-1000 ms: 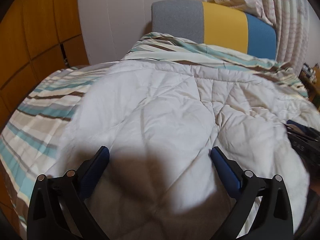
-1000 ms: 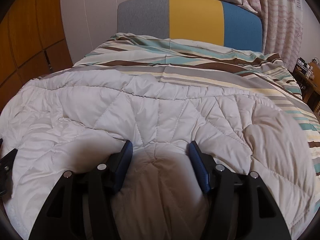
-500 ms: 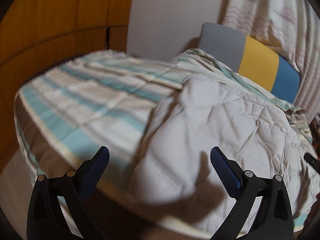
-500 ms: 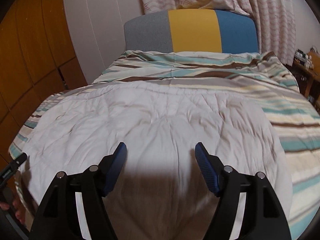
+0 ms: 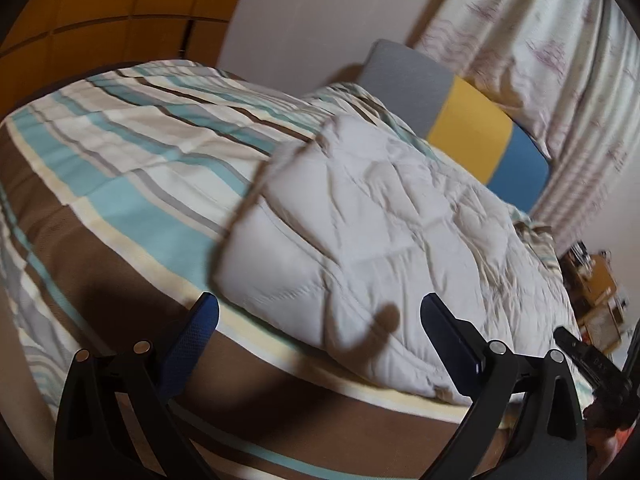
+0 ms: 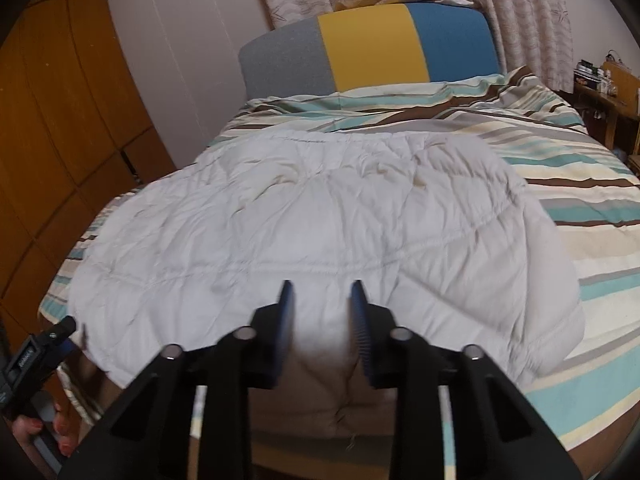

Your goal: Fold large clothes

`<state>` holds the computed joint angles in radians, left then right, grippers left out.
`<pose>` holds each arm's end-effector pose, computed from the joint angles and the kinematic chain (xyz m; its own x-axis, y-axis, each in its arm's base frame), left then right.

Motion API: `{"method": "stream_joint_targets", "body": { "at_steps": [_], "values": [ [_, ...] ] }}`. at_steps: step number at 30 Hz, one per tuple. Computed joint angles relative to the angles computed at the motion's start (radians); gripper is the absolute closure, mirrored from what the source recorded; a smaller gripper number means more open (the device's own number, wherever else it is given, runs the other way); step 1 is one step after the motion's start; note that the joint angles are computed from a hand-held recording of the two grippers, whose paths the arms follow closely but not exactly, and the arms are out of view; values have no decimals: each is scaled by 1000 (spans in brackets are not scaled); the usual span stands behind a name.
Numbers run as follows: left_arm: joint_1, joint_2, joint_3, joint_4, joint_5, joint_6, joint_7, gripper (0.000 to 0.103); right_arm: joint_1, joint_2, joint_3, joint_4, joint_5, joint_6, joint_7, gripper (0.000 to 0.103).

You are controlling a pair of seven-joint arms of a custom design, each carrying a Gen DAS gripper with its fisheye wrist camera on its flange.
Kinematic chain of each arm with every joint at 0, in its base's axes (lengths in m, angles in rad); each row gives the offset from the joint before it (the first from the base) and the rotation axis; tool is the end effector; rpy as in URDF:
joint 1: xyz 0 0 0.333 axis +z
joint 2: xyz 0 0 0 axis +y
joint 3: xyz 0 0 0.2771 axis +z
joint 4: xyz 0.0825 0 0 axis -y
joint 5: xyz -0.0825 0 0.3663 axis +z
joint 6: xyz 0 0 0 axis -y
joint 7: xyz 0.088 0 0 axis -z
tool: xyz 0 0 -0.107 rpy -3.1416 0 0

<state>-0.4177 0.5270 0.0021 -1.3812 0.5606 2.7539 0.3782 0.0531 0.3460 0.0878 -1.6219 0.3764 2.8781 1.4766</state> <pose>0.6498 -0.3110 0.4766 0.1532 -0.9100 0.3852 -0.6021 -0.3950 -0.6939 0.6753 0.0660 0.5004 0.0435 -0.9537 -0.2976 -0.6308 0.2048 -0.7484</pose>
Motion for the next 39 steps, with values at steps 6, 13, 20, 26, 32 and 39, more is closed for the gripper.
{"method": "stream_joint_targets", "body": {
  "at_steps": [6, 13, 20, 26, 32, 39],
  "values": [
    [56, 48, -67, 21, -158, 74, 79, 20, -20, -2, 66, 14, 104, -19, -173, 91],
    [68, 102, -86, 66, -274, 128, 154, 20, 52, 132, -7, 190, -37, -167, -73, 92],
    [42, 123, -55, 66, -337, 202, 177, 20, 79, 173, -21, 179, -145, -87, -66, 92],
    [-52, 167, 110, 99, -374, 277, -88, 39, 82, 171, -19, 147, -185, -26, -47, 92],
    [-73, 173, 142, 123, -345, 283, -142, 76, 75, 162, -9, 133, -189, -20, -40, 92],
    [-169, 193, 265, 274, -106, 237, -141, 79, 84, 157, -21, 130, -208, -31, -9, 92]
  ]
}}
